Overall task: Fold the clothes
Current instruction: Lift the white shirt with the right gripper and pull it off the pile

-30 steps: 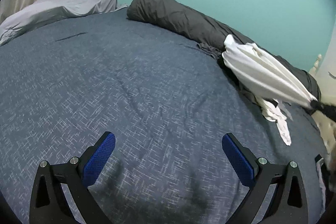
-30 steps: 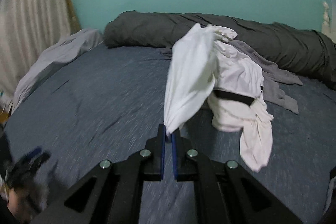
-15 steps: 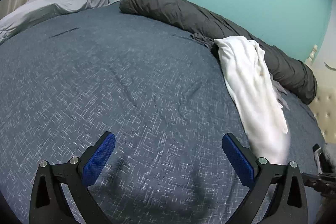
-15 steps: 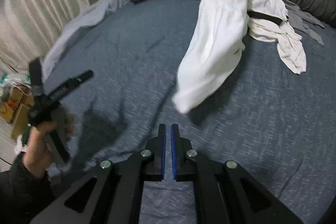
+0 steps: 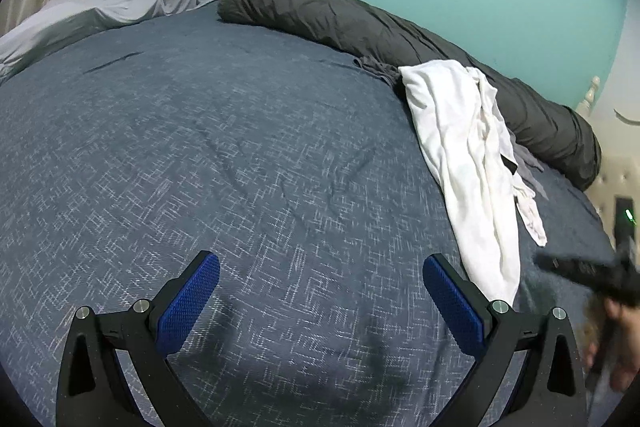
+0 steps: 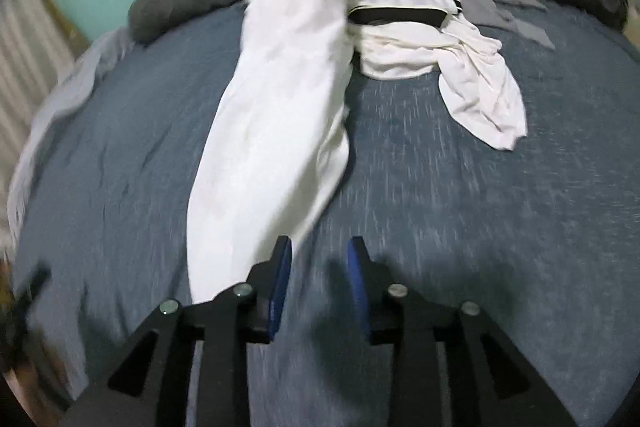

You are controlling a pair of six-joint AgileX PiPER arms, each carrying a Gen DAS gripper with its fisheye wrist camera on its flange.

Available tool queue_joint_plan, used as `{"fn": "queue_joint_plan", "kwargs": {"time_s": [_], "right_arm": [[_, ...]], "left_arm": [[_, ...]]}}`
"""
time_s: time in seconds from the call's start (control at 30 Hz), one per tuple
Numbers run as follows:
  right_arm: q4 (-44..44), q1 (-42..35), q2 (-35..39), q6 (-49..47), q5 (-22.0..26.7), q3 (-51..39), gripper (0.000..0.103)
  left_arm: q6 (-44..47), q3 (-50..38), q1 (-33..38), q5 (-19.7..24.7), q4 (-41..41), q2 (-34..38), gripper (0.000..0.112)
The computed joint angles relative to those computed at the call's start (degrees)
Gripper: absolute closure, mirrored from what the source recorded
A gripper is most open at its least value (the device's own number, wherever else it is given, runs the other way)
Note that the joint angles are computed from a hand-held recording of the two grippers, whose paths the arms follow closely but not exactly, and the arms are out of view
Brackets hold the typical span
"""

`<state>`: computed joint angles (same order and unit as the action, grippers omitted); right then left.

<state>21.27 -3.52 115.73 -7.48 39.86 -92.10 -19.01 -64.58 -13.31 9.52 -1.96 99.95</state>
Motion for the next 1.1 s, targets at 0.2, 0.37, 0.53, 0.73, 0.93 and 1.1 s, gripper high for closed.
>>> {"fn": "queue_joint_plan", "kwargs": {"time_s": [0.2,0.37,0.53,0.73,0.93,1.1], "right_arm": [[-0.81,0.59,10.88,6.47,4.37,-14.93,0.054],[2.97,1.89,9.59,-0.69,3.16,-12.05,0.094],[6.77,2.89,0.31,-9.14,-1.56,-1.36,0.099],[9.77,2.62,-16.7,-14.64,0.37,10.5,0.1],[10.61,2.69,-31.99,-13.45,7.29,14.72,0.1],[8.11,5.45,-41.04,-8.0,12.36,13.66,0.1]], "left_arm": [[0.38,-1.24,-0.1,0.36,0.4,1.58,0.009],[11.87,-1.18,-0.13,0.75,-10.99,1.88,0.009],[7.5,0.08,-1.46,0.53,-5.96,0.46,0.009],[8.0,3.75,-3.02,2.79,-4.78,-6.32,0.009],[0.97,9.72,-7.56,7.96,4.18,-20.44,0.009],[0.72,9.26,-9.65,17.34,5.8,-29.7,0.009]]}}
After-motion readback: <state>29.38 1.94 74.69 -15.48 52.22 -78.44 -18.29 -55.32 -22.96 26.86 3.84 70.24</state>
